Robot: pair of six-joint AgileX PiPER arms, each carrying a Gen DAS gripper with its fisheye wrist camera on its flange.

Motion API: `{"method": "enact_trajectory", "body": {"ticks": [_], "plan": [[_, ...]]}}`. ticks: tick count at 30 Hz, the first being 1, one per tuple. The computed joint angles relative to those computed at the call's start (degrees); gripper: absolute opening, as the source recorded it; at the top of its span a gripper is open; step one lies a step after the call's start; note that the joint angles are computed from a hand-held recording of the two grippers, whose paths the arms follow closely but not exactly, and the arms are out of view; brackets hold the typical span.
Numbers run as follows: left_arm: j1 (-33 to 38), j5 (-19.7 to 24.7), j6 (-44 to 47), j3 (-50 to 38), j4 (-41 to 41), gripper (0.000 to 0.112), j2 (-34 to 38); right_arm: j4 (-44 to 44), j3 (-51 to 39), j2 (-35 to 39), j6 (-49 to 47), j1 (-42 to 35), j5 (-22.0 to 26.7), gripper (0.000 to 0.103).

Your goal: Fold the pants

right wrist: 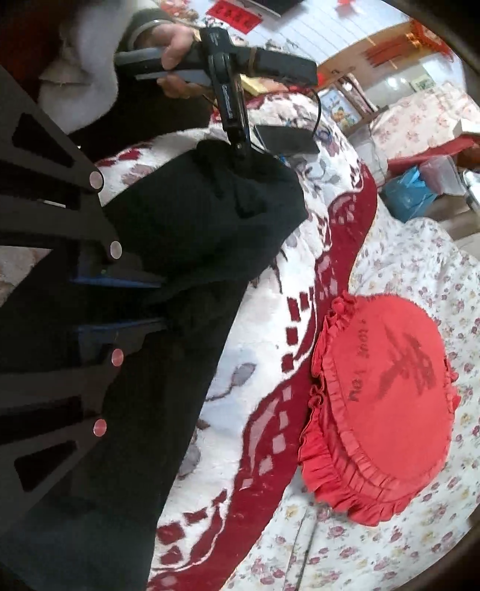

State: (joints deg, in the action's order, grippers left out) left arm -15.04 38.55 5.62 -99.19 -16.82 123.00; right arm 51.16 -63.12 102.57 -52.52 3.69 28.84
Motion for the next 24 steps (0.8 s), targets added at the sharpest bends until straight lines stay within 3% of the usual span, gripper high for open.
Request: {"method": "enact_trajectory", "body": {"ticks": [3, 5, 7, 9, 11, 15, 18, 20, 21, 23, 24], "plan": [[0.15, 0.41, -0.02, -0.47, -0.12, 0.033, 0.29, 2.06, 0.95, -1.84, -1.86, -0.92, -2.07, 0.025], [0.00, 0.25, -0.42, -0.36, 0.29, 0.033, 0.27, 3.02, 0.29, -2.48, -1.78, -2.27, -1.79, 0.053], [-0.27, -0.06, -0.98, -0.20, 1.04, 0.033, 0.25, 1.27, -1.18, -2.39, -0.12, -2.41, -2.50, 0.054], [-0.25, 0.01, -1.04, -0.30, 1.03, 0.033, 0.31, -6.49, -4.41, -1.37, 7.00, -1.84, -3.49, 0.054], [-0.15, 0.10, -0.76, -0.32, 0.48, 0.033, 0.37, -8.93, -8.70, 0.96, 11.79, -2.96, -0.69, 0.054], [0.04, 0.45, -0.39, -1.20, 0.14, 0.033, 1.14, -15.33, -13.67, 4.28, 17.62, -2.82, -0.53, 0.049], [0.11, 0.45, -0.16, -1.29, -0.20, 0.033, 1.29, -11.82, -18.77, 7.85, 12.09, -4.04, 8.24, 0.049], [0.17, 0.40, -0.09, -1.37, -0.26, 0.033, 1.47, -12.92, -20.01, 9.44, 12.27, -3.39, 9.33, 0.046], [0.17, 0.45, -0.20, -1.53, -0.11, 0.033, 1.58, -13.83, -20.25, 10.13, 12.77, -2.82, 8.87, 0.042], [-0.13, 0.21, -0.96, -1.63, 0.76, 0.033, 1.73, -11.63, -21.81, 12.50, 11.78, -2.64, 9.55, 0.015], [-0.17, 0.21, -1.08, -1.67, 1.02, 0.033, 1.72, -10.10, -21.84, 13.00, 10.95, -2.55, 9.59, 0.013]]}}
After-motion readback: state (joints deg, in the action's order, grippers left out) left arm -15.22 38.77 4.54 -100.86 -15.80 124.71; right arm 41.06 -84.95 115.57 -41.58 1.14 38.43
